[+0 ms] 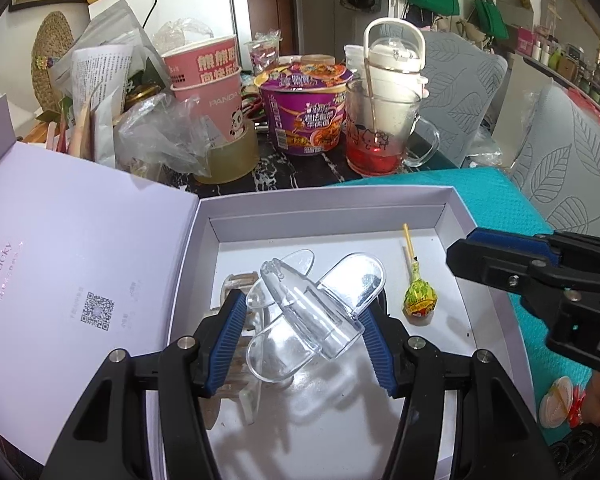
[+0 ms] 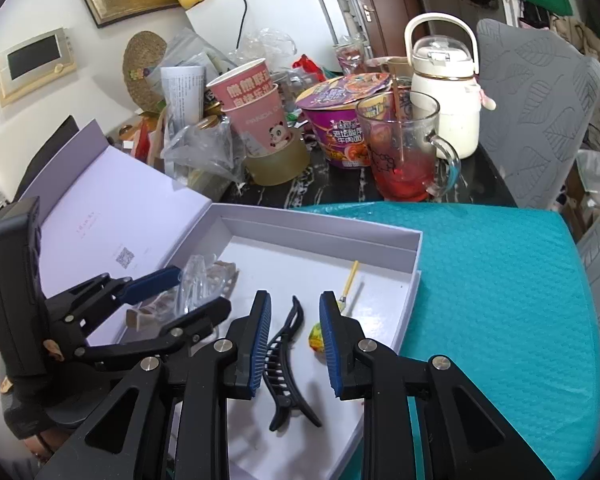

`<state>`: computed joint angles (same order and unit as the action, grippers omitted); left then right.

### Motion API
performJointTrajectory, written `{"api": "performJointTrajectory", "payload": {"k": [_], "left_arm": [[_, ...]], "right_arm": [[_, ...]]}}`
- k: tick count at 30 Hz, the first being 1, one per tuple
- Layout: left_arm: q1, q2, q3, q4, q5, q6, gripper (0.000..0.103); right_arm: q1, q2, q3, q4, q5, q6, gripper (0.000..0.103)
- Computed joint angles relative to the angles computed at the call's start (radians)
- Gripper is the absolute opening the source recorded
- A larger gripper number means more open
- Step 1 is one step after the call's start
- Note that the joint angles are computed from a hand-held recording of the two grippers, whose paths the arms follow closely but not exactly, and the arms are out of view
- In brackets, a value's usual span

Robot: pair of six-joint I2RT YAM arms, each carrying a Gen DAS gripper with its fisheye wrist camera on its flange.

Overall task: Organize rigid objects
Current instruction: 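Open the right tool to drop the black claw clip while the left tool releases the clear case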

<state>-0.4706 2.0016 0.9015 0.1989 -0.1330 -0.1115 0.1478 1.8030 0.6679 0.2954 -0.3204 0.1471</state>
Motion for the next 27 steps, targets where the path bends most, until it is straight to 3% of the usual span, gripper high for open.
{"api": "performJointTrajectory", "payload": {"k": [14, 27], "left_arm": [[0.014, -0.057, -0.037, 0.002, 0.029, -0.03, 0.059], [-0.015, -0.263, -0.144, -0.032, -0.013, -0.044, 0.059]], "right_arm": [[0.001, -0.062, -0.026, -0.015, 0.0, 0.001, 0.025], [0.03, -0.259, -0.103, -0.069, 0.019, 0.005, 0.025]]}}
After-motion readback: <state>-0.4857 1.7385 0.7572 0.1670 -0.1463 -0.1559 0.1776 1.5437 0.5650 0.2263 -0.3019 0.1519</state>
